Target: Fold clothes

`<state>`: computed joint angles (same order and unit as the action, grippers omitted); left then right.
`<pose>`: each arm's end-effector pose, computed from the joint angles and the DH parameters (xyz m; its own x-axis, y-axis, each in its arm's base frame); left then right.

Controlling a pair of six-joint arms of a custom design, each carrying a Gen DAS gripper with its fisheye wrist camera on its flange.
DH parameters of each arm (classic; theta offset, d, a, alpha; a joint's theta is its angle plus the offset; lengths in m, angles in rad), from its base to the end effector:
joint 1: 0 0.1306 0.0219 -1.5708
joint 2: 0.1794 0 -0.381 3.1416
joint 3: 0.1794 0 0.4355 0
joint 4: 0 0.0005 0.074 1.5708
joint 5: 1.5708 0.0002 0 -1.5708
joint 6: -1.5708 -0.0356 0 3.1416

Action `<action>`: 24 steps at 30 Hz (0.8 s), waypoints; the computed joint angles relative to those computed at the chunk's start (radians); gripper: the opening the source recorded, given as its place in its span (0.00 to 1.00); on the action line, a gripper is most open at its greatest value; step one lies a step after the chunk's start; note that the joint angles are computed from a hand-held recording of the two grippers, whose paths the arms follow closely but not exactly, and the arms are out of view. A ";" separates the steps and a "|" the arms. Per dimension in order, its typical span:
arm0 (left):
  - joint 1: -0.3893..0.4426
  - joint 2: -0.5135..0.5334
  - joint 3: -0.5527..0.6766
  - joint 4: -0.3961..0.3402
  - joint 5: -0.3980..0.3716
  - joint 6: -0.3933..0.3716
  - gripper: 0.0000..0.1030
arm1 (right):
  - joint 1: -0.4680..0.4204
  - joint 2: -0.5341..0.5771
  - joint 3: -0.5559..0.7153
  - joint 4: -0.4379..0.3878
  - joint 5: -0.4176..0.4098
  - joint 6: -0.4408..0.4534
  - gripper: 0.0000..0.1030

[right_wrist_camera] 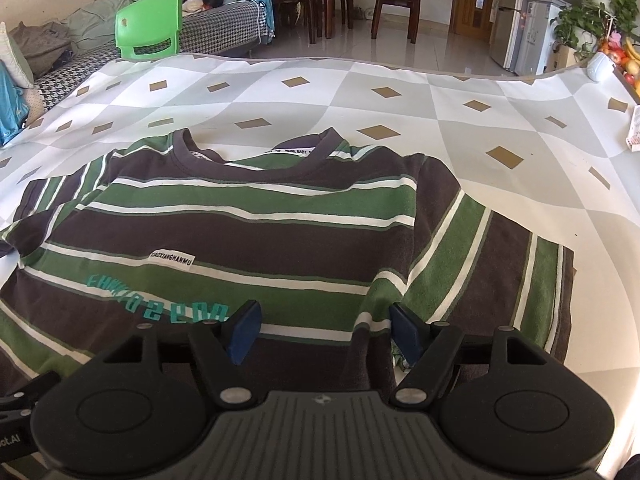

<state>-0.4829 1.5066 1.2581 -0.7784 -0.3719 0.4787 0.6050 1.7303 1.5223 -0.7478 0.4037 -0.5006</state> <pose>0.4868 -0.2412 0.3102 -0.7952 -0.0676 -0.6025 -0.1129 0.9929 0.0376 0.5314 0.3499 0.3127 -0.7509 0.0174 -0.6602 0.0271 0.9996 -0.0046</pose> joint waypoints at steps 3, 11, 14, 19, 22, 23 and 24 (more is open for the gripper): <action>0.008 0.005 0.007 -0.006 0.004 0.010 1.00 | -0.010 -0.022 -0.013 0.017 -0.055 -0.043 0.69; 0.010 -0.010 -0.002 -0.034 0.004 0.050 1.00 | -0.028 -0.141 -0.100 -0.020 -0.102 -0.175 0.68; 0.015 -0.017 0.000 -0.060 0.013 0.065 1.00 | -0.027 -0.184 -0.131 -0.047 -0.092 -0.174 0.68; 0.014 -0.032 -0.001 -0.102 0.033 0.085 1.00 | -0.015 -0.267 -0.214 -0.061 -0.098 -0.217 0.68; 0.012 -0.040 -0.003 -0.122 0.051 0.082 1.00 | -0.005 -0.300 -0.249 -0.077 -0.130 -0.256 0.68; 0.012 -0.042 -0.003 -0.126 0.056 0.079 1.00 | 0.001 -0.311 -0.262 -0.081 -0.146 -0.264 0.68; 0.012 -0.044 -0.004 -0.131 0.061 0.077 1.00 | 0.007 -0.317 -0.270 -0.083 -0.156 -0.267 0.68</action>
<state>-0.4707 1.4622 1.2544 -0.9097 -0.3108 0.5556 0.6125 1.4128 1.2524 -0.8304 0.2473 -0.7674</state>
